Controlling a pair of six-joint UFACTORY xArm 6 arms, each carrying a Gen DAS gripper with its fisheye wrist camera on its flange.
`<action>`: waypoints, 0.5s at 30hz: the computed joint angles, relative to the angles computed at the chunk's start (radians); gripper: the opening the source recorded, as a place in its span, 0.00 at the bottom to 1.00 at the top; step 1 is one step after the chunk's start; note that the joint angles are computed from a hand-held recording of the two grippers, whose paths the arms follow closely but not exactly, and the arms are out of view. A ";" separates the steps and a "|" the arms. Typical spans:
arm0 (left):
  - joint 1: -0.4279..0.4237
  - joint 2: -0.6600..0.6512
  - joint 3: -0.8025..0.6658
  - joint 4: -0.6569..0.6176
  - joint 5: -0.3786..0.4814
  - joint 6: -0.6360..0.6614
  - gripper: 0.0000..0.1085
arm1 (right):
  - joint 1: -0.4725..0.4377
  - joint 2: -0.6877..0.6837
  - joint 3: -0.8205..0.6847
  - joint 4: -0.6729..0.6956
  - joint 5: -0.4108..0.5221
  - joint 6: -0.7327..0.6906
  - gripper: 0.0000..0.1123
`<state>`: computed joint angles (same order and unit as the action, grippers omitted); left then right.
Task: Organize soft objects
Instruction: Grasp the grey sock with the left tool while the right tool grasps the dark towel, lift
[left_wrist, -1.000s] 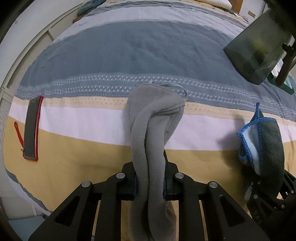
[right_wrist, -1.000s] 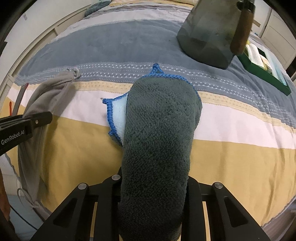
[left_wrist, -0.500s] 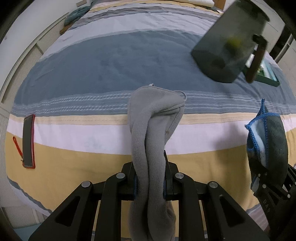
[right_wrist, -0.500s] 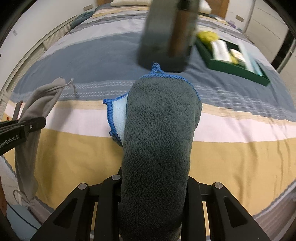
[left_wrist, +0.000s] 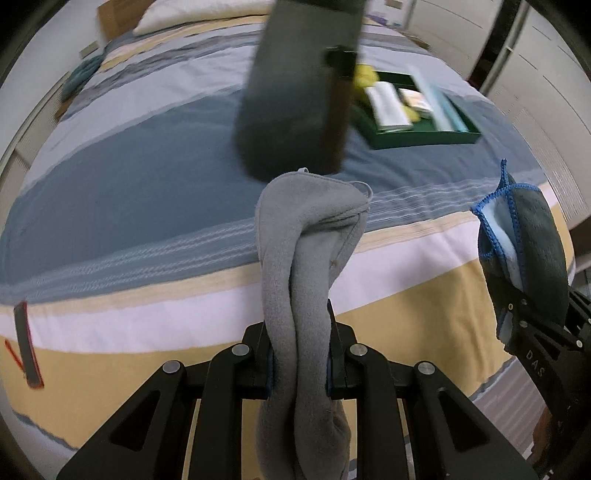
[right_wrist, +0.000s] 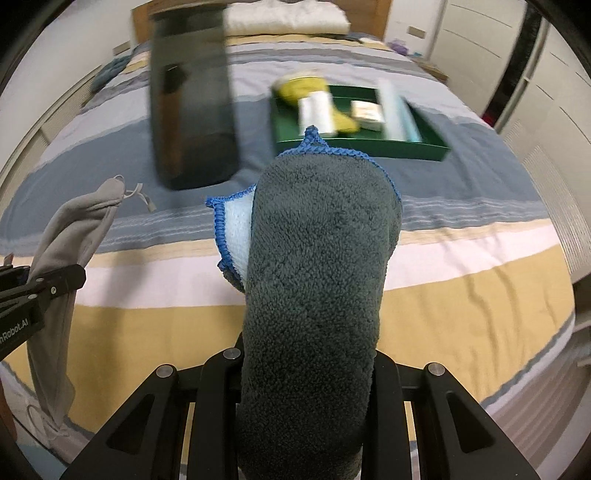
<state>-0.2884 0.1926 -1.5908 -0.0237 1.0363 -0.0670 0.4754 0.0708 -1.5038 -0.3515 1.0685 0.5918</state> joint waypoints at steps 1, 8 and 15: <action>-0.007 0.016 -0.017 -0.006 0.001 0.005 0.15 | -0.011 -0.012 0.010 -0.004 0.001 0.001 0.22; -0.069 0.198 -0.282 -0.048 0.059 -0.005 0.15 | -0.093 -0.019 0.011 -0.018 -0.007 -0.028 0.22; -0.119 0.422 -0.620 -0.066 0.136 -0.048 0.15 | -0.175 0.003 -0.018 -0.041 -0.050 -0.090 0.22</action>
